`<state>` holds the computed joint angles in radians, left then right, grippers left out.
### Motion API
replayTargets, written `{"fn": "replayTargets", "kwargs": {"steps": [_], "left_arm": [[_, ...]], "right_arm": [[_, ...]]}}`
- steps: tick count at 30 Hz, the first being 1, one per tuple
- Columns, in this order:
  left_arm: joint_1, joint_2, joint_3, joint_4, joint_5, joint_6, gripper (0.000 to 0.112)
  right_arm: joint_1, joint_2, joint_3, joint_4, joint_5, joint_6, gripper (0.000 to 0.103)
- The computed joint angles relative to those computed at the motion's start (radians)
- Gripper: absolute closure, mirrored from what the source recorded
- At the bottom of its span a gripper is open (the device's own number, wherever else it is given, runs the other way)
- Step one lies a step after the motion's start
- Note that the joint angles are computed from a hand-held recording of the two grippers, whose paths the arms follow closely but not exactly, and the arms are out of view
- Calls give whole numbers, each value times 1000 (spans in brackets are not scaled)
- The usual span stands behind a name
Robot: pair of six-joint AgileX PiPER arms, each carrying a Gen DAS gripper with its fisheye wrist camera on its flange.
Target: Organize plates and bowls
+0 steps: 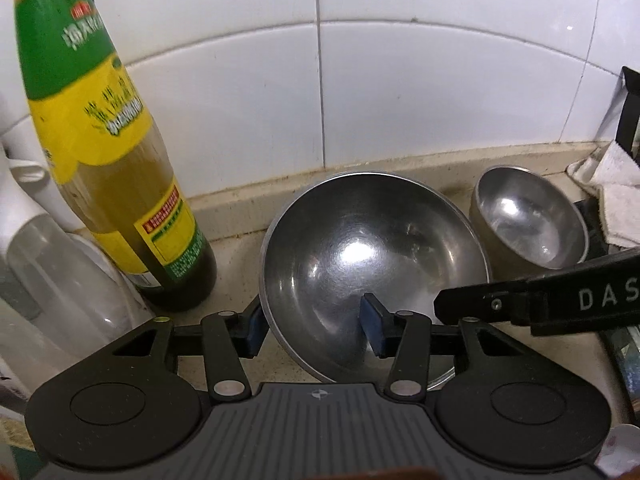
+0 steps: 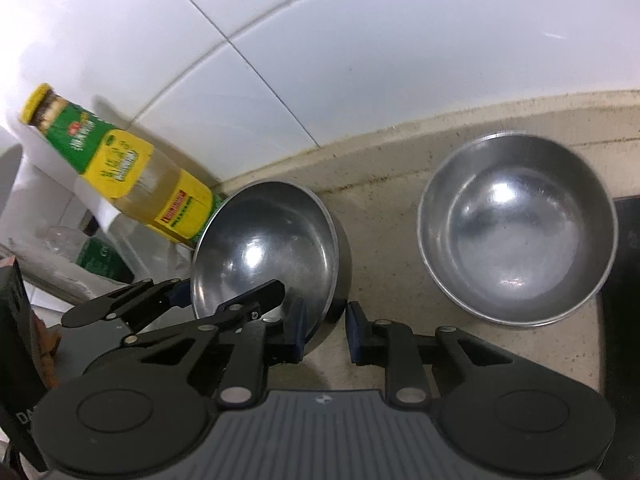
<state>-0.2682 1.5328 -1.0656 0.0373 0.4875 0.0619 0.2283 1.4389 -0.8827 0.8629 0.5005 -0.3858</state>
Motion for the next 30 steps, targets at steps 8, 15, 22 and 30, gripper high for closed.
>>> {"fn": "replayTargets", "kwargs": {"steps": [8, 15, 22, 30], "left_arm": [[-18, -132, 60, 10, 33, -10, 53], [-22, -293, 143, 6, 83, 7, 51], [-45, -398, 227, 18, 156, -16, 51], [-41, -412, 291, 13, 171, -10, 50]], "right_arm": [[3, -120, 38, -60, 47, 47, 81], [25, -229, 100, -84, 111, 78, 81], [103, -313, 151, -191, 143, 191, 81], [157, -286, 177, -257, 154, 261, 81]]}}
